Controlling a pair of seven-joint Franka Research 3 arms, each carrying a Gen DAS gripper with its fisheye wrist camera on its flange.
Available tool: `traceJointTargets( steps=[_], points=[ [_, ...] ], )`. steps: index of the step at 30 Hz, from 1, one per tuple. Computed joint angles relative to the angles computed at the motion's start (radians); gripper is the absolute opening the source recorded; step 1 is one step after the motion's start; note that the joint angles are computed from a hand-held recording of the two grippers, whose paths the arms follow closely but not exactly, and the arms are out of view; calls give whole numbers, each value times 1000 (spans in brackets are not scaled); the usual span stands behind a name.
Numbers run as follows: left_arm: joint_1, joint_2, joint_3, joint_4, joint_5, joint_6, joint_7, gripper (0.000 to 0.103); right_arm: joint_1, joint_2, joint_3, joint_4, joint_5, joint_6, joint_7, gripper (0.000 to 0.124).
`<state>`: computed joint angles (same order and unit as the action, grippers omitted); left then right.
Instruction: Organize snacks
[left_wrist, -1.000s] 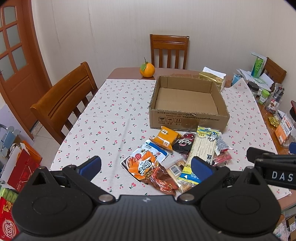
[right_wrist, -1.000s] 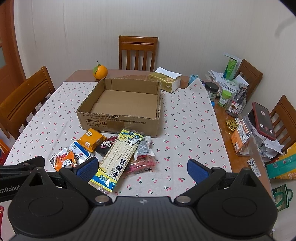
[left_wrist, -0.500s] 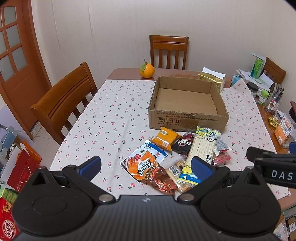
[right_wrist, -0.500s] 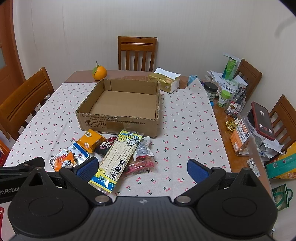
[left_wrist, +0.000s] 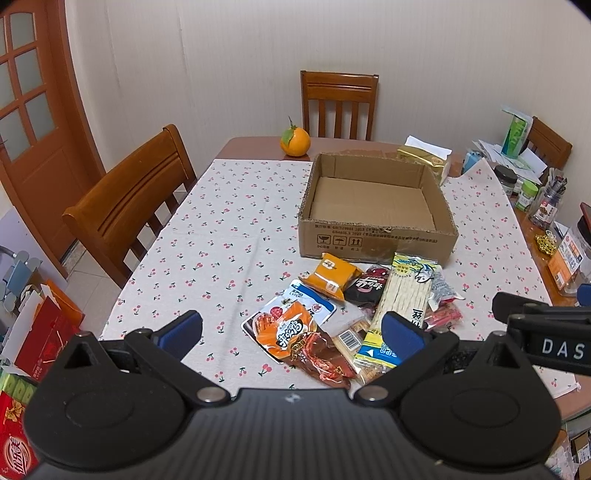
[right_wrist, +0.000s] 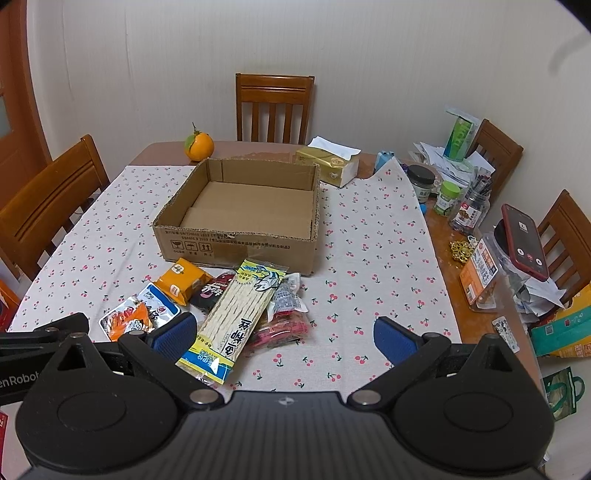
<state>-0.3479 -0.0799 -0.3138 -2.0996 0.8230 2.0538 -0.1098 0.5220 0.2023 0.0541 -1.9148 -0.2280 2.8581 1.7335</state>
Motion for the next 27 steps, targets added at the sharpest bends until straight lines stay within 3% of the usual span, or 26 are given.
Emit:
traceJointTargets(
  steps=[18,27],
  points=[
    [-11,8,-5,17,6,-15,-5,102,-35,-6,31,-8,119,17,-133,103],
    [1,-11,-3,-32,69,32,-23,102,-18,12,19,5,120,37,-181,103]
  ],
)
